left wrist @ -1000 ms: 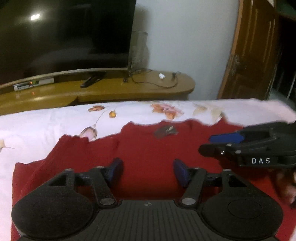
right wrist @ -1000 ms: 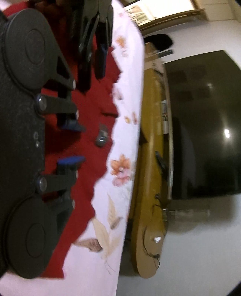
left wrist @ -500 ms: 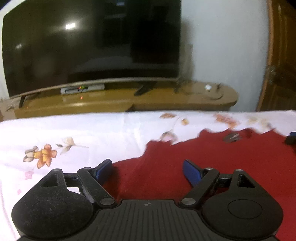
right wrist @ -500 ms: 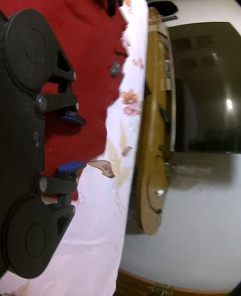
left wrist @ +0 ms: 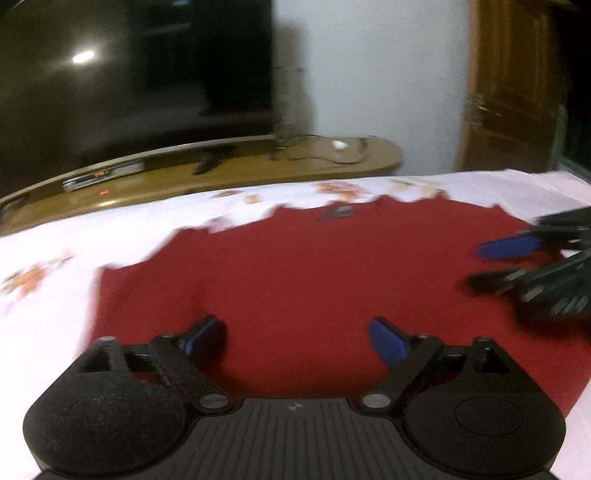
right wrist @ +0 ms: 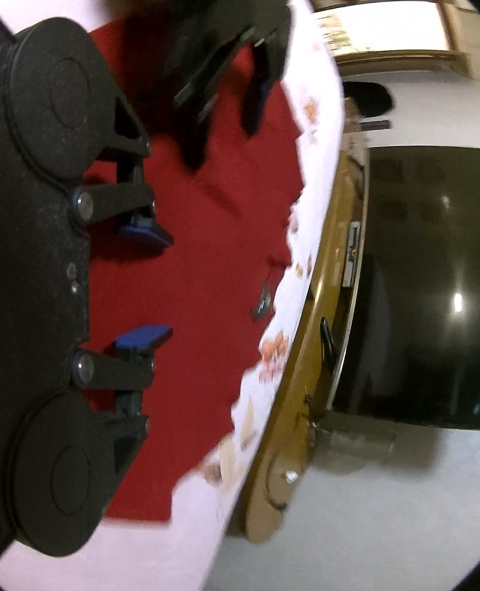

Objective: Fold small clothes

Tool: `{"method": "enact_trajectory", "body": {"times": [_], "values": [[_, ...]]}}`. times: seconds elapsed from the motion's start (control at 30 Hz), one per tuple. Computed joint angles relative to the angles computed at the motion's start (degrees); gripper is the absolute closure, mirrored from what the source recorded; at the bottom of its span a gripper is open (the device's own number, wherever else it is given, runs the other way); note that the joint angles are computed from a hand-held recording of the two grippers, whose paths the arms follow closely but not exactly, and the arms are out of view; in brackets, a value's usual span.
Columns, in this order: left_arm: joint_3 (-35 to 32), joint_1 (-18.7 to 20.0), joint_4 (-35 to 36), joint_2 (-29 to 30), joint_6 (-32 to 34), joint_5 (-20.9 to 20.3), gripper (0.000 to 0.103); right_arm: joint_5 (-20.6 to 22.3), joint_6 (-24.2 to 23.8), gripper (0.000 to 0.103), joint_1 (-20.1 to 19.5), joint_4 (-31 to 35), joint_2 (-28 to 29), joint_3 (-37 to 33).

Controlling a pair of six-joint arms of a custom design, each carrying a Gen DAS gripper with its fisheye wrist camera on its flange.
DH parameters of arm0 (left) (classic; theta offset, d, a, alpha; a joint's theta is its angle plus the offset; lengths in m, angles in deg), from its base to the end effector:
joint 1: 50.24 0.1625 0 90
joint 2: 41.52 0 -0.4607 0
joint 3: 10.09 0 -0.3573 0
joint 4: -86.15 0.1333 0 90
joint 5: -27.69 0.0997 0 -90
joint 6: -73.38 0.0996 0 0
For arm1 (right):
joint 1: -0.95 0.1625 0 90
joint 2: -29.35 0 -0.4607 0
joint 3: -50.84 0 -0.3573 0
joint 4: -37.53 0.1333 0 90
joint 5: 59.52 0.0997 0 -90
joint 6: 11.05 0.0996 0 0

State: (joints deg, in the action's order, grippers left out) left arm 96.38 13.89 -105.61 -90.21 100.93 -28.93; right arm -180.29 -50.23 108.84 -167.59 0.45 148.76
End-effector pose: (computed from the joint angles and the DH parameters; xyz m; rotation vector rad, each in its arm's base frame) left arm -0.1031 -0.6436 0.2157 0.8163 2.2667 -0.9552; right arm 0.2817 -0.6047 0.0640 0.8785 -2.1901 0.8610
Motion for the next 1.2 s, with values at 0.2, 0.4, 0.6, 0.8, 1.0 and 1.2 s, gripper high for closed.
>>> {"method": "enact_trajectory", "body": {"times": [0.2,0.4,0.6,0.8,1.0,1.2], "values": [[3.53,2.03,-0.61,-5.1,-0.73,0.26,0.014,-4.28,3.44,0.059,-3.07,-5.96,-7.36,8.39],[5.8,-2.5,-4.49,-4.05,-0.52,2.49,0.014,-2.81,7.33,0.057,-0.84,-7.95,-7.35,8.93],[8.87,-5.9,-3.01,-1.93,-1.24,2.85,0.014,2.33,7.7,0.057,2.86,-4.72,-3.12,9.64],[13.9,-5.24,-7.14,-3.54,-3.4,6.98,0.008,-0.88,2.42,0.054,2.56,-8.09,-3.0,14.35],[17.63,-2.27,-5.68,-9.82,-7.79,5.68,0.006,-2.97,2.98,0.052,0.06,-14.27,-8.46,22.51],[17.52,-4.1,-7.44,-8.79,-7.45,8.18,0.006,-6.66,7.05,0.058,1.72,-14.01,-8.28,22.0]]}}
